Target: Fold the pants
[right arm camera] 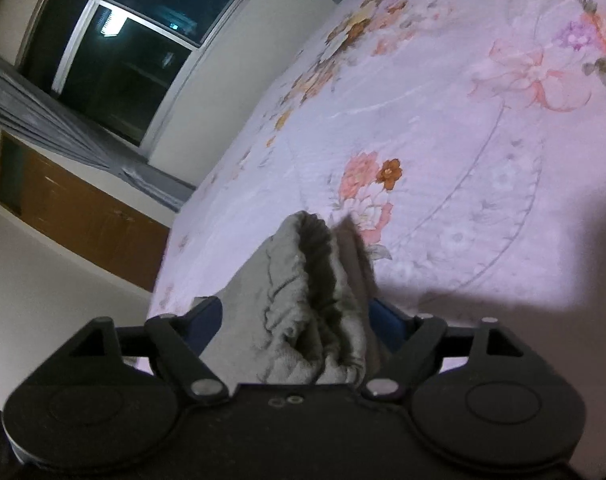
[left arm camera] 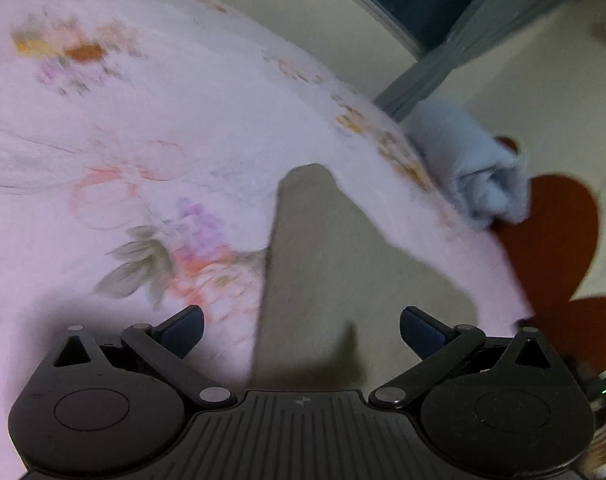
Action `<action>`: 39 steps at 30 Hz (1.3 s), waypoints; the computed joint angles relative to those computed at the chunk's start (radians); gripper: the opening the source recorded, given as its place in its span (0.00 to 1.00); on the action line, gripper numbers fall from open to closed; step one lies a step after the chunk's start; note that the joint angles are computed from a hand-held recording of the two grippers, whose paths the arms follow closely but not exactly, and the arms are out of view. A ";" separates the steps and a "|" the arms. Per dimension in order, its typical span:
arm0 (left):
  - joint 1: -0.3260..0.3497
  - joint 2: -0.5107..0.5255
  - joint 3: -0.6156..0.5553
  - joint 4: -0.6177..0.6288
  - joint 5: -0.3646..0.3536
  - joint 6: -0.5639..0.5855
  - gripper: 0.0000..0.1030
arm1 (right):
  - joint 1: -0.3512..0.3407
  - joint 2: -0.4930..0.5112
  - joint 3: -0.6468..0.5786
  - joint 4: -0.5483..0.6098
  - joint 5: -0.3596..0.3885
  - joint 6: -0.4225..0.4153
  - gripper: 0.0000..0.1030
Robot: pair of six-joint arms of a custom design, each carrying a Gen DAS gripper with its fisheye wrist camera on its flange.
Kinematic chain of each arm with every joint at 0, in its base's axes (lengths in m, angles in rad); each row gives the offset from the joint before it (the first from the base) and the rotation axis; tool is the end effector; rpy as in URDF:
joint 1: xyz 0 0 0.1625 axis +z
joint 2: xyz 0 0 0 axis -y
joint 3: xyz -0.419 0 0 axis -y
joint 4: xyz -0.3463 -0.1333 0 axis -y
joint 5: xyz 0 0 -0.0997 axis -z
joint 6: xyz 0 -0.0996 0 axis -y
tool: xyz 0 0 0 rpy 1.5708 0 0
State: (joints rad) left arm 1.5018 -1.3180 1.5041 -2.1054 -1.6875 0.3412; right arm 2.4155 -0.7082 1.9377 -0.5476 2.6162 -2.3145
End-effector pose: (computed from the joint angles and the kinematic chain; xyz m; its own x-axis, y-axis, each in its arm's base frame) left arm 0.0819 -0.5796 0.4452 -0.9095 0.4157 -0.0111 0.3917 0.8474 -0.3584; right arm 0.3380 -0.2370 -0.0002 -0.9123 0.3560 -0.2022 0.2956 0.2311 -0.9269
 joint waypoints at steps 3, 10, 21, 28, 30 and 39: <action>0.000 0.043 -0.041 0.058 -0.018 -0.015 1.00 | -0.068 -0.033 0.068 -0.053 -0.125 0.021 0.72; 0.023 0.104 -0.083 0.106 -0.107 -0.082 1.00 | -0.153 -0.033 0.112 -0.118 -0.287 -0.039 0.75; 0.045 0.187 -0.152 0.205 -0.234 -0.083 1.00 | -0.262 -0.087 0.250 -0.310 -0.534 -0.102 0.80; 0.050 0.184 -0.144 0.188 -0.227 -0.095 0.83 | -0.263 -0.112 0.257 -0.272 -0.500 -0.085 0.61; 0.058 0.180 -0.142 0.179 -0.217 -0.092 0.74 | -0.221 -0.103 0.222 -0.204 -0.407 -0.069 0.60; 0.023 0.145 -0.071 0.100 -0.116 -0.072 0.47 | -0.244 -0.056 0.139 -0.143 -0.477 -0.110 0.69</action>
State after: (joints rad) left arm 1.5246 -1.1727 1.4330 -2.0055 -1.8038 0.2689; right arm 2.1717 -0.7644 2.0763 -0.6906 2.1388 -2.4249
